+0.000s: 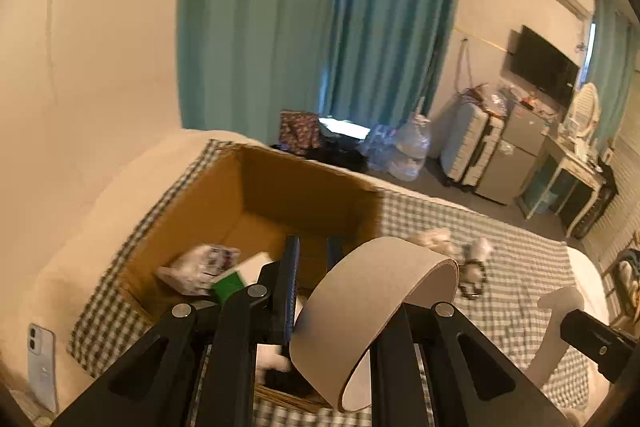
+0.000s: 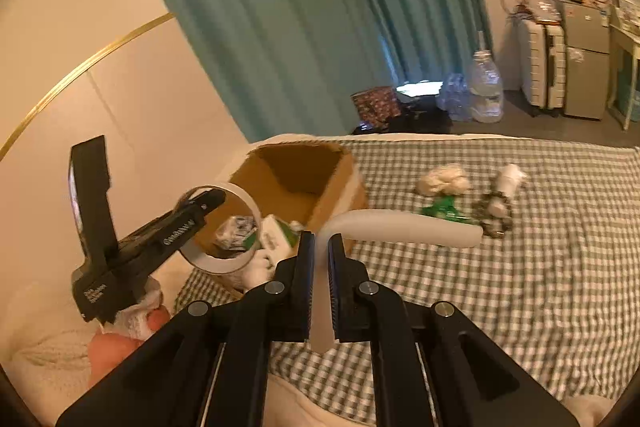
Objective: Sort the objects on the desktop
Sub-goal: 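Carry the tape roll and white tube over the cardboard box with both tools, then open both tools to drop the tape roll and tube into the box, then move both tools back toward the green sachet and bead bracelet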
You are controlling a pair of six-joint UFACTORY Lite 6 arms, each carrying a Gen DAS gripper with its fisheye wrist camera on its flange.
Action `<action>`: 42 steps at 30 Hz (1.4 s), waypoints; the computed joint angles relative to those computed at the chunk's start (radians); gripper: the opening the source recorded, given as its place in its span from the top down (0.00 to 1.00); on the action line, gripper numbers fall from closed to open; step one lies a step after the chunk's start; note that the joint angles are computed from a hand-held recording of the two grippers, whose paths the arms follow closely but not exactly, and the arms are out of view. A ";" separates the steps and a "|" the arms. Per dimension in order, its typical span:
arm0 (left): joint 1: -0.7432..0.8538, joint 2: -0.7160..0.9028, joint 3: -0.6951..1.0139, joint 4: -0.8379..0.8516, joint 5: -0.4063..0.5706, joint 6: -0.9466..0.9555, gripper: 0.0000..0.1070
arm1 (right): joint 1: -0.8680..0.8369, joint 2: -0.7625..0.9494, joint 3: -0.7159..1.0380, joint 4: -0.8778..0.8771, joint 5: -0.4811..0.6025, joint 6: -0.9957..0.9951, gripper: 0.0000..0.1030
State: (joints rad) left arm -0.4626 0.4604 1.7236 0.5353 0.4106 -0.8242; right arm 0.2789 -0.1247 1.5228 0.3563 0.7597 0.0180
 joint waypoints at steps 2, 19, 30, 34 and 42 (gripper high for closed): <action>0.044 0.019 0.005 -0.046 -0.013 0.056 0.87 | 0.059 0.076 0.066 -0.031 -0.012 0.030 0.93; 0.140 0.236 0.109 0.018 0.055 0.076 0.36 | 0.186 0.739 0.739 -0.092 0.102 0.148 0.57; 0.086 0.122 -0.013 0.082 0.078 -0.031 0.16 | 0.016 0.281 0.198 -0.163 -0.016 0.170 0.54; 0.008 0.051 -0.069 0.146 0.090 -0.094 0.15 | -0.129 0.117 0.041 -0.072 -0.001 0.091 0.54; -0.203 0.015 -0.085 0.279 0.161 -0.252 0.07 | -0.440 -0.129 -0.140 0.074 0.059 -0.141 0.47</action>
State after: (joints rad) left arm -0.6653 0.4757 1.6382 0.8147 0.5712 -1.0767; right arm -0.1607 -0.2534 1.3830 0.4299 0.8186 -0.1234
